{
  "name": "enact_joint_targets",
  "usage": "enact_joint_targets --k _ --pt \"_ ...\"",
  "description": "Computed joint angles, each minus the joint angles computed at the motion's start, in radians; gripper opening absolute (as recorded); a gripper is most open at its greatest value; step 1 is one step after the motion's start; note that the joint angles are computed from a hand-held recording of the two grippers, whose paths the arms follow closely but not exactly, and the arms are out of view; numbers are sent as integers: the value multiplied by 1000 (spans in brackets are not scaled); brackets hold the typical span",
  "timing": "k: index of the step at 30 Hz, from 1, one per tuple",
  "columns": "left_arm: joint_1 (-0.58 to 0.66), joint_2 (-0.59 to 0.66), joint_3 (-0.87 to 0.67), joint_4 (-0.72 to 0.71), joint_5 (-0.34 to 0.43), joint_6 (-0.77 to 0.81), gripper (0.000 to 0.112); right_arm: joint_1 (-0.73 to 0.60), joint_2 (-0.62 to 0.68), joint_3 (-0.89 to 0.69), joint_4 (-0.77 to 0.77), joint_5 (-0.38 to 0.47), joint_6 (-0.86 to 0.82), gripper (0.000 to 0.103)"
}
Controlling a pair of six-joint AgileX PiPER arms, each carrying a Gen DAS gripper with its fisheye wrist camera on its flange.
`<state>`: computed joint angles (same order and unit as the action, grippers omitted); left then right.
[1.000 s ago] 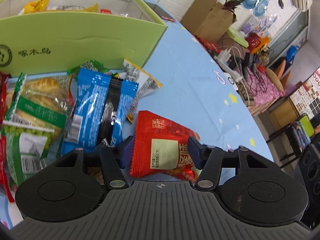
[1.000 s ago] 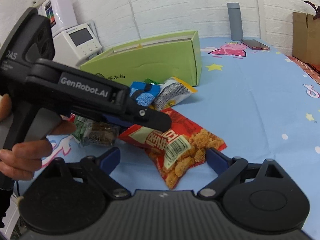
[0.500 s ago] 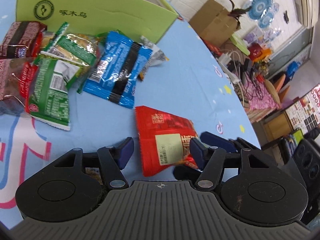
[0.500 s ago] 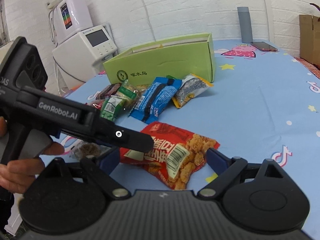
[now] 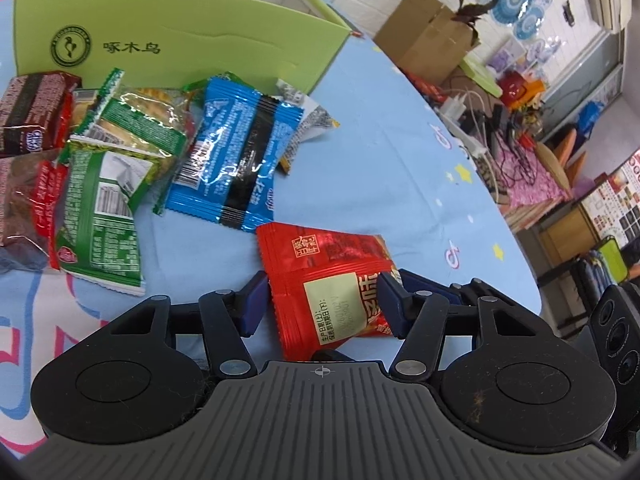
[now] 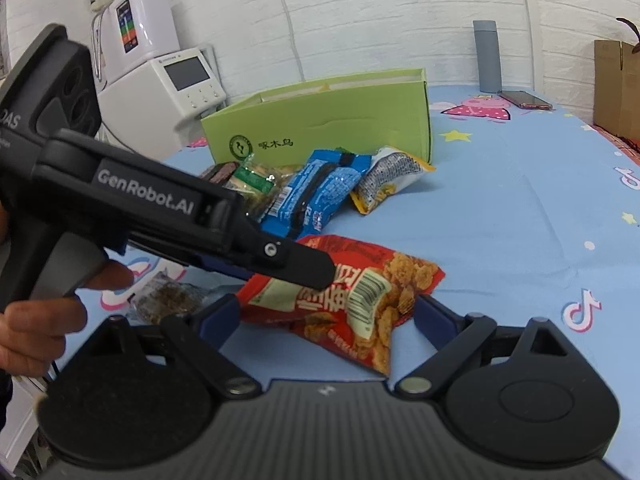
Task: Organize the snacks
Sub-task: 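Close the left gripper on the red snack bag and lift it, then carry the red bag into the green box and open the left gripper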
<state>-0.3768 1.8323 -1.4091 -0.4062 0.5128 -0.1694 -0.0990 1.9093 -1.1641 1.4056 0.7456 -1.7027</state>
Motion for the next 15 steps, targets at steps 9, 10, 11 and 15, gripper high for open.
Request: enact_joint_targets --k 9,10,11,15 --pt "3 -17 28 -6 -14 15 48 10 13 -30 -29 4 35 94" --pt "2 -17 26 -4 -10 19 50 8 11 -33 -39 3 47 94" --pt "2 -17 24 -7 -4 25 51 6 11 -38 -51 4 67 94" --pt "2 -16 23 -34 -4 64 60 -13 6 -40 -65 1 114 94"
